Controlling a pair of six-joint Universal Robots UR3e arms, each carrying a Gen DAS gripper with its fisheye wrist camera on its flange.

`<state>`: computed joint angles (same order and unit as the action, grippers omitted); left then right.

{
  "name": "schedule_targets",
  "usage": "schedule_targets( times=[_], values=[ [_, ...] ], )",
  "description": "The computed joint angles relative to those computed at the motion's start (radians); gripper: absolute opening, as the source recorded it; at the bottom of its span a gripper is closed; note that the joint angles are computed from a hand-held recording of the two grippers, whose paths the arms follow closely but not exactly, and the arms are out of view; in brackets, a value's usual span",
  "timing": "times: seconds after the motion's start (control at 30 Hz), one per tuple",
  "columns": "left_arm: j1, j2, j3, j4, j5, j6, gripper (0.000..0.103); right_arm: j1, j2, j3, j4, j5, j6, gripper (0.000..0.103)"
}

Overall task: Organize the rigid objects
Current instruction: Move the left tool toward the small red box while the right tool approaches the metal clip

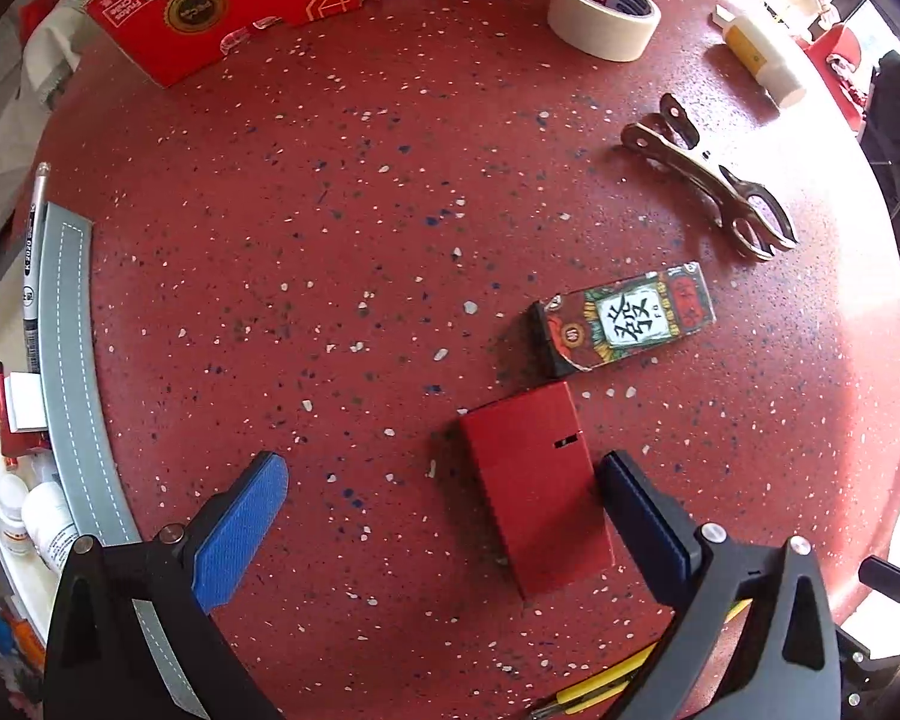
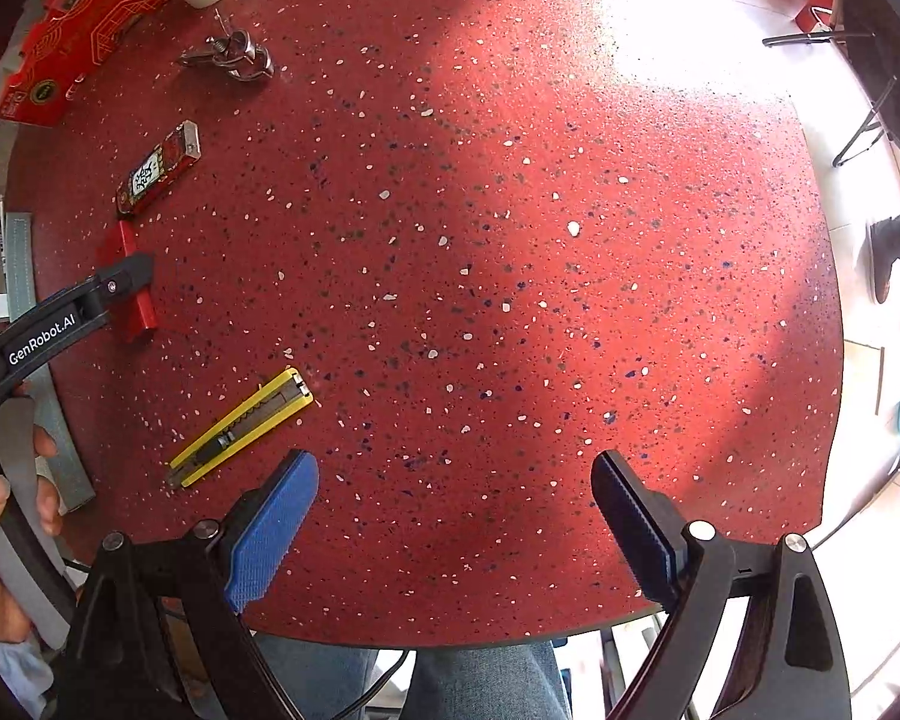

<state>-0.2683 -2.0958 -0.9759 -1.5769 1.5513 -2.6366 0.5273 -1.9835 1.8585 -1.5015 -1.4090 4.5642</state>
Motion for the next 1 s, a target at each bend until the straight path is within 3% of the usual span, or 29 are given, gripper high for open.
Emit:
schedule_targets(
  times=[0.13, 0.3, 0.37, 0.47, 0.7, 1.0],
  values=[
    [-0.009, -0.024, 0.054, -0.024, 0.037, -0.014, 0.103, -0.013, 0.0, 0.003, 0.0, -0.012, -0.019, 0.093],
    [-0.051, -0.083, 0.173, -0.129, 0.025, -0.108, 0.103, -0.121, 0.009, -0.016, 0.031, -0.036, -0.172, 0.093],
    [-0.05, -0.081, 0.172, -0.136, 0.021, -0.155, 0.103, -0.183, 0.024, -0.045, 0.048, -0.059, -0.26, 0.093],
    [-0.024, -0.024, 0.079, -0.087, 0.014, -0.143, 0.103, -0.272, 0.062, -0.085, 0.05, -0.089, -0.405, 0.093],
    [0.009, 0.056, -0.048, -0.039, 0.007, -0.123, 0.103, -0.436, 0.26, -0.253, 0.029, -0.142, -0.725, 0.093],
    [-0.024, 0.083, -0.121, 0.011, 0.005, -0.199, 0.103, -0.504, 0.582, -0.505, -0.049, -0.163, -0.932, 0.093]
  ],
)
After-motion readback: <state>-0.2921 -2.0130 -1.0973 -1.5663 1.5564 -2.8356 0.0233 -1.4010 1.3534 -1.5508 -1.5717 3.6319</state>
